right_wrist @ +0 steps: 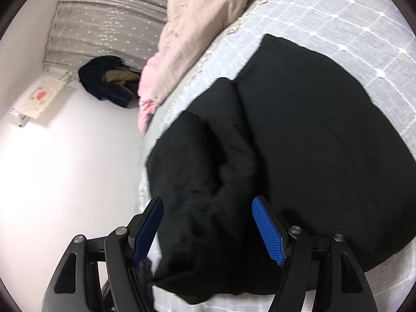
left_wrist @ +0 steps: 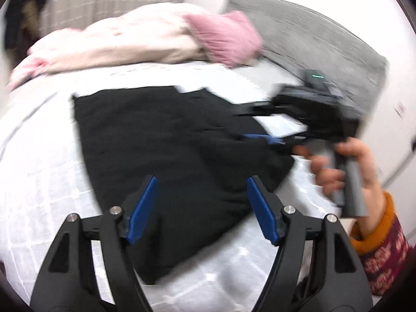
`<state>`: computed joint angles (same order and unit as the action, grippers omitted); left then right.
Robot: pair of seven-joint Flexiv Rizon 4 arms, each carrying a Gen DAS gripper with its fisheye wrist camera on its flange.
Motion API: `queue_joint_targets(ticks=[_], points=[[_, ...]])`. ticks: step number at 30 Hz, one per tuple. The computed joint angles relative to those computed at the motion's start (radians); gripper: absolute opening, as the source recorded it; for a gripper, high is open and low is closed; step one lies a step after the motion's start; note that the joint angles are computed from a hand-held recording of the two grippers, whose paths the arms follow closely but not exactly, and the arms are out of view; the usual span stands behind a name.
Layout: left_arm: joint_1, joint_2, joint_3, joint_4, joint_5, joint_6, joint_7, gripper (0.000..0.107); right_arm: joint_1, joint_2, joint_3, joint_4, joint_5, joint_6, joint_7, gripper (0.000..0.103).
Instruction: Fold large clothes
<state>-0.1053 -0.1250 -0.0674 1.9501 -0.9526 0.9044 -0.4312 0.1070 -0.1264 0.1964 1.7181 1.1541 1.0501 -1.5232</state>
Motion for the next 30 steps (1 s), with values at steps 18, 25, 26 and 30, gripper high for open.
queue_joint_targets(ticks=[18,25,26,30], points=[[0.100,-0.137,-0.016,-0.051,0.061,0.006,-0.204,0.073,0.077,-0.178,0.046,-0.147,-0.365,-0.073,0.155,0.040],[0.109,-0.131,-0.047,-0.051,-0.106,-0.013,-0.200,0.073,0.030,-0.106,0.115,-0.149,-0.325,0.098,-0.001,0.025],[0.109,-0.124,-0.055,-0.046,-0.164,-0.027,-0.184,0.073,0.033,-0.090,0.112,-0.142,-0.324,0.119,-0.017,0.025],[0.081,-0.110,-0.053,-0.035,-0.275,-0.057,-0.146,0.073,0.020,-0.009,0.094,-0.089,-0.263,0.206,-0.125,0.025]])
